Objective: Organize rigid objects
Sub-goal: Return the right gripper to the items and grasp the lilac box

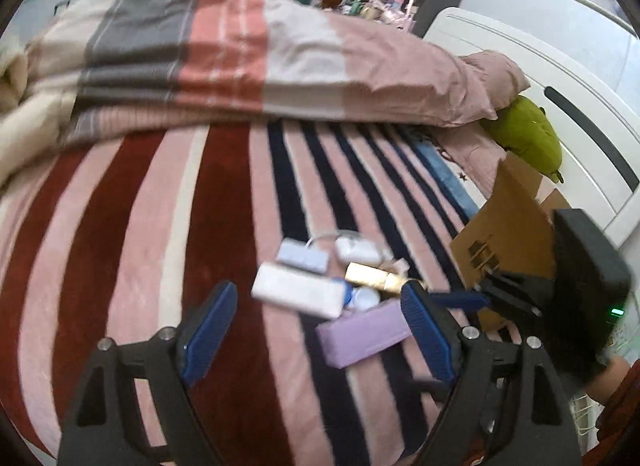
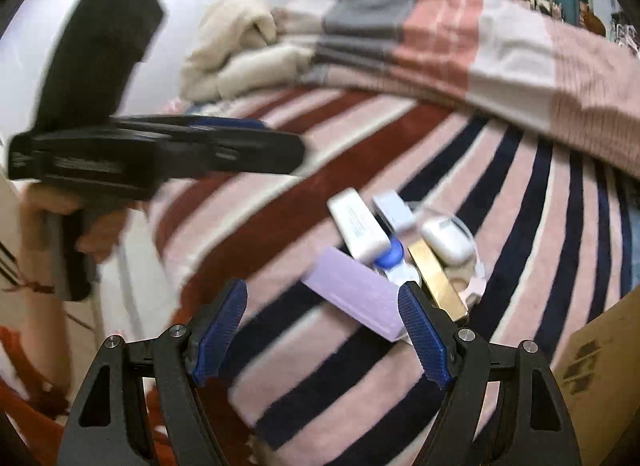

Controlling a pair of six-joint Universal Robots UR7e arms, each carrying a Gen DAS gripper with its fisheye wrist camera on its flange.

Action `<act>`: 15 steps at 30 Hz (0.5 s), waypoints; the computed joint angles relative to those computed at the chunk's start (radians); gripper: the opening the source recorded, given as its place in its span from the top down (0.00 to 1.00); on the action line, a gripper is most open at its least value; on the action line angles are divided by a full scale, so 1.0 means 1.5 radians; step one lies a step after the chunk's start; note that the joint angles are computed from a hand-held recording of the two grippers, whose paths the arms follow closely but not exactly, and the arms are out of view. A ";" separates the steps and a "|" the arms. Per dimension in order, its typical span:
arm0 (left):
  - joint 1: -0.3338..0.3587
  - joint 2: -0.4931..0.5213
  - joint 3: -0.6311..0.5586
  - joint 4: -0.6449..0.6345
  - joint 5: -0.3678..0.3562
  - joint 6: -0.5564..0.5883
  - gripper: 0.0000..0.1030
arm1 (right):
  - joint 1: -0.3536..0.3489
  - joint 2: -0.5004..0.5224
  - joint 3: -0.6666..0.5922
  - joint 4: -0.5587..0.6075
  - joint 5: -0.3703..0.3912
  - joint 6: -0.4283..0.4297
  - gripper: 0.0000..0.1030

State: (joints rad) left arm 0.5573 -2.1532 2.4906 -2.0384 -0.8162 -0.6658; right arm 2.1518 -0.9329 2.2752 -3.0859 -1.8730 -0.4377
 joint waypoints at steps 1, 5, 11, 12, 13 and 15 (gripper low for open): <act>0.003 -0.007 0.005 -0.001 -0.004 -0.006 0.21 | -0.006 0.014 -0.001 -0.013 -0.010 -0.015 0.27; 0.005 -0.036 0.023 0.012 -0.009 -0.023 0.21 | -0.040 0.062 -0.019 -0.034 -0.040 -0.080 0.26; 0.013 -0.047 0.028 0.017 -0.012 -0.028 0.21 | -0.048 0.061 -0.034 0.047 -0.038 -0.120 0.28; 0.014 -0.047 0.028 0.015 -0.014 -0.028 0.21 | -0.045 0.060 -0.033 0.054 -0.046 -0.122 0.33; 0.012 -0.048 0.029 0.018 -0.014 -0.031 0.21 | -0.043 0.062 -0.034 0.058 -0.052 -0.125 0.55; 0.007 -0.051 0.028 0.027 -0.016 -0.036 0.21 | -0.037 0.067 -0.043 0.080 -0.072 -0.121 0.61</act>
State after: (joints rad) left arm 0.5682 -2.2301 2.5323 -1.9983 -0.8397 -0.7195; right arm 2.0965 -0.8320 2.2111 -2.9664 -1.9809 -0.6191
